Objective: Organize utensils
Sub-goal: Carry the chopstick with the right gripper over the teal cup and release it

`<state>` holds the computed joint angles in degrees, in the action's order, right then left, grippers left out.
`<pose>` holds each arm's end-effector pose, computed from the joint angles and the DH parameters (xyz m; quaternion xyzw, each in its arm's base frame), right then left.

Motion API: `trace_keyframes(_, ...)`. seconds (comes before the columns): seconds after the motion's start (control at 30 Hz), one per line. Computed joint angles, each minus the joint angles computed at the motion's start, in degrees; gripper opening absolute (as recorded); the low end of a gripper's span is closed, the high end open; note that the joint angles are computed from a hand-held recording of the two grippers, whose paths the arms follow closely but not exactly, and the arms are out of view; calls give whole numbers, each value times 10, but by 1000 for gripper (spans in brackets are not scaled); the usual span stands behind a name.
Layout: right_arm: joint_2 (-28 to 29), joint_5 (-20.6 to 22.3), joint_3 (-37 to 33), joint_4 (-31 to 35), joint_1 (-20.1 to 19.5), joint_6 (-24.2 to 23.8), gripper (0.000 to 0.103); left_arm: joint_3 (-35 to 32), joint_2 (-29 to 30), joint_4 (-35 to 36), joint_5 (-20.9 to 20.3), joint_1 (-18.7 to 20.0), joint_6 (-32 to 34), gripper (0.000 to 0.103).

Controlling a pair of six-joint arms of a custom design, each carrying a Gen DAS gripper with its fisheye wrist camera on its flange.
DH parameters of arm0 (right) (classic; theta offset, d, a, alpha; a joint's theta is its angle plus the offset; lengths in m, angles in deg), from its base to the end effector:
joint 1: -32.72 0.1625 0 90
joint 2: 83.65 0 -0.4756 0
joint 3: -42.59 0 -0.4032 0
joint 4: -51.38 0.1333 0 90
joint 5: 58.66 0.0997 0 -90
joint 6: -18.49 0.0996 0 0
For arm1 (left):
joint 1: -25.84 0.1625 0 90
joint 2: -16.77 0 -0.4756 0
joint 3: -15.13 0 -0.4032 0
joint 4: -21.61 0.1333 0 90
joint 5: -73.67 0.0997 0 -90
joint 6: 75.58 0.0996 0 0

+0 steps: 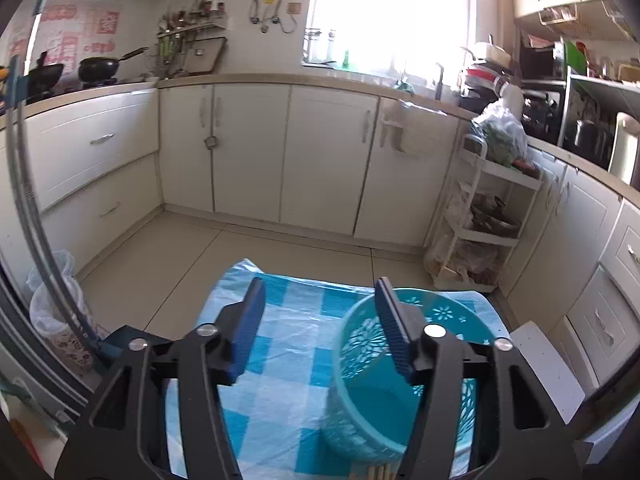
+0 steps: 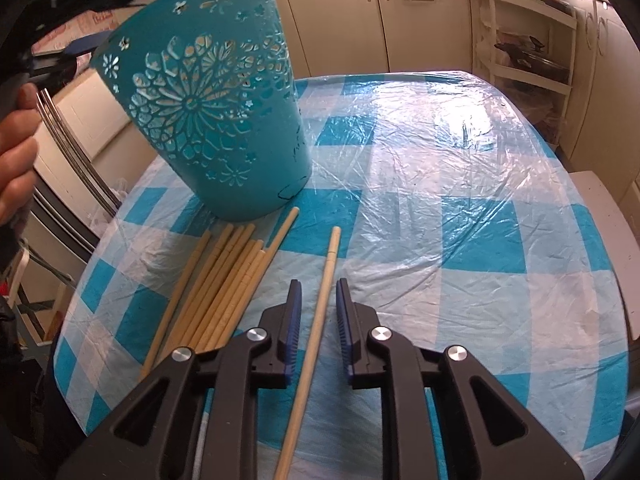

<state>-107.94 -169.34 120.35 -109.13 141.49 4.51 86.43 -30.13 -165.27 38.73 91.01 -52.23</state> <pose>0.3491 -0.7222 -0.0257 0.2488 -0.9409 0.1530 0.1713 -0.1310 -0.7950 0.4211 0.0425 0.7645 -0.5290 0.3660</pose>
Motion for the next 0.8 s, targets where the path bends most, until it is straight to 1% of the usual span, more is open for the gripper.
trace_keyframes(0.07, 3, -21, -4, 6, 5, -7, 17, 29, -24, 3, 8, -1, -20, 62)
trace_keyframes(0.1, 7, -40, -7, 4, 10, -18, 15, 39, -33, 5, 11, -2, -30, 66)
trace_keyframes(0.17, 14, -67, -9, -6, 17, -35, 9, 72, -59, 12, 16, -2, -64, 70)
trace_keyframes(0.23, 10, -65, -8, 0, 16, -26, 7, 103, -83, 32, 17, -2, -101, 70)
trace_keyframes(0.3, -3, -45, 4, 6, 11, 2, 6, 133, -105, 48, 21, -3, -128, 71)
trace_keyframes(0.33, -15, -28, 16, 3, 9, 14, 6, 146, -114, 51, 24, -4, -135, 71)
trace_keyframes(0.37, -32, -1, 33, -4, 6, 24, 6, 169, -129, 52, 28, -5, -142, 74)
trace_keyframes(0.4, -42, 14, 42, -9, 5, 28, 6, 177, -134, 55, 31, -7, -147, 76)
trace_keyframes(0.47, -72, 69, 67, -30, 4, 42, 6, 204, -150, 55, 41, -9, -157, 79)
trace_keyframes(0.53, -97, 126, 76, -61, 7, 51, 6, 230, -168, 76, 48, -8, -182, 79)
trace_keyframes(0.6, -100, 162, 57, -90, 17, 53, 6, 245, -181, 96, 50, -8, -207, 79)
trace_keyframes(0.67, -92, 189, 31, -116, 24, 53, 6, 261, -194, 108, 48, -10, -230, 79)
trace_keyframes(0.7, -79, 200, 2, -137, 32, 47, 6, 265, -197, 107, 48, -11, -231, 79)
trace_keyframes(0.77, -51, 211, -50, -151, 42, 47, 6, 275, -201, 94, 53, -19, -226, 79)
trace_keyframes(0.8, -27, 210, -90, -158, 48, 45, 6, 281, -203, 84, 54, -23, -222, 79)
